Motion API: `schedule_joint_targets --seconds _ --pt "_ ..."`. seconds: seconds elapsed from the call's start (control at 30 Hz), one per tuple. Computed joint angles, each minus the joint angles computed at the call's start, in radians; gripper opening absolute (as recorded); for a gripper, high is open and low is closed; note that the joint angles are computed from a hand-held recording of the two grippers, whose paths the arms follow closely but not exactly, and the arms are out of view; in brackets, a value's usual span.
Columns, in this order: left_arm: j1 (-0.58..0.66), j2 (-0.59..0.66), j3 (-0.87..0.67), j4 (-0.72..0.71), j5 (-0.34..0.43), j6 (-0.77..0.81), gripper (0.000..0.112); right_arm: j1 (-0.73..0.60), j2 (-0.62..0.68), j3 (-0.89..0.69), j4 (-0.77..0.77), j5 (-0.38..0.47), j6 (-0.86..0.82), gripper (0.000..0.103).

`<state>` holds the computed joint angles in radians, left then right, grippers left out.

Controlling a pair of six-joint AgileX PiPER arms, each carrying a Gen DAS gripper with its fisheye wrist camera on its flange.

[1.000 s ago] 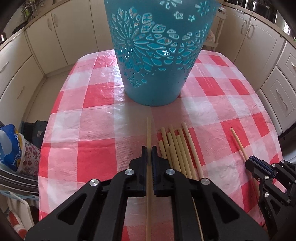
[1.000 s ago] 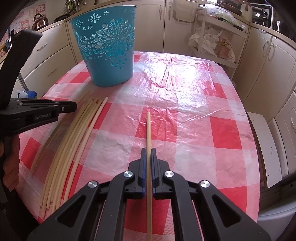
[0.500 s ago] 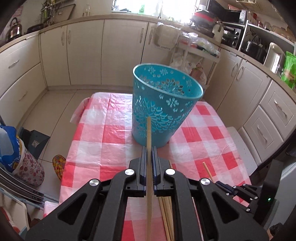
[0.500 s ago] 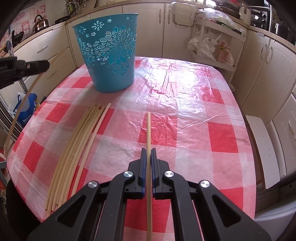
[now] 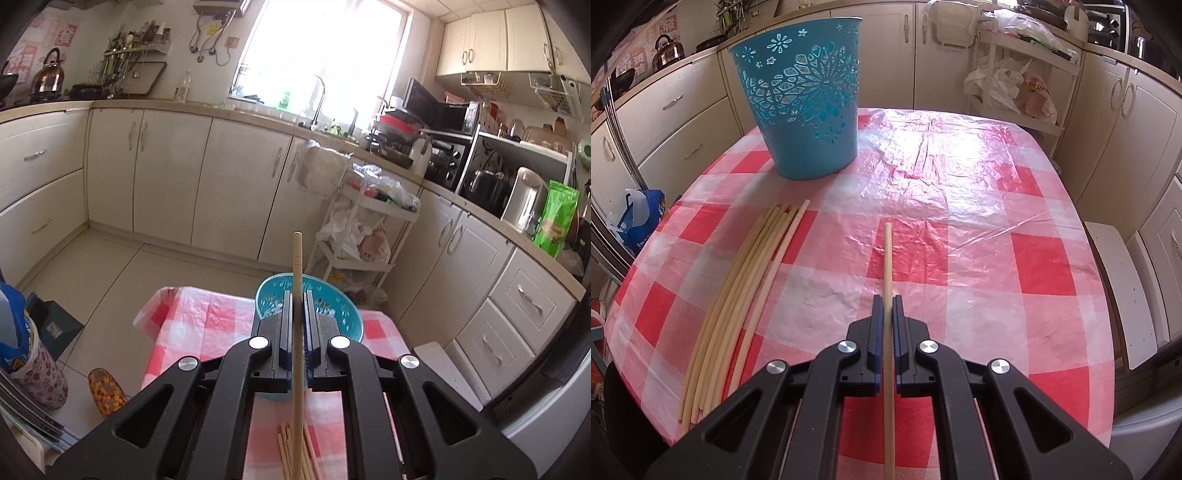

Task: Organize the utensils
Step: 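Lift the stick with the left gripper and carry it over the blue basket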

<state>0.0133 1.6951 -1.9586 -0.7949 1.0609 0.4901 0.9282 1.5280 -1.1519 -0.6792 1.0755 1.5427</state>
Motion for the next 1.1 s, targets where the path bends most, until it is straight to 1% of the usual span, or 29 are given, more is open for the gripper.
schedule_joint_targets --seconds 0.13,0.27,0.33,0.4,0.57,0.63,0.7,0.87,1.0,1.1 --pt "-0.021 0.052 -0.110 -0.017 -0.040 -0.049 0.005 -0.009 -0.006 0.019 -0.006 -0.022 0.022 0.006" --pt "-0.059 0.128 -0.248 -0.008 -0.055 -0.121 0.005 -0.007 -0.003 0.017 -0.013 -0.016 0.029 0.006" --pt "-0.088 0.153 -0.282 0.006 -0.080 -0.143 0.005 0.002 0.004 0.010 -0.021 -0.001 0.033 0.006" --pt "-0.106 0.167 -0.284 -0.020 -0.120 -0.124 0.005 0.007 0.008 0.007 -0.026 0.008 0.035 0.006" --pt "-0.185 0.233 -0.357 0.053 -0.219 -0.166 0.005 0.001 0.002 0.017 -0.028 -0.003 0.051 0.006" --pt "-0.216 0.257 -0.380 0.089 -0.245 -0.186 0.005 0.000 0.000 0.018 -0.029 -0.006 0.053 0.006" --pt "-0.239 0.292 -0.413 0.118 -0.253 -0.207 0.005 0.000 -0.003 0.022 -0.029 -0.010 0.051 0.006" --pt "-0.285 0.324 -0.410 0.183 -0.311 -0.252 0.005 -0.006 -0.013 0.036 -0.033 -0.035 0.055 0.006" --pt "-0.299 0.324 -0.370 0.203 -0.349 -0.258 0.005 -0.008 -0.016 0.041 -0.033 -0.045 0.055 0.006" --pt "-0.307 0.336 -0.369 0.231 -0.355 -0.265 0.005 -0.009 -0.017 0.043 -0.033 -0.048 0.056 0.006"
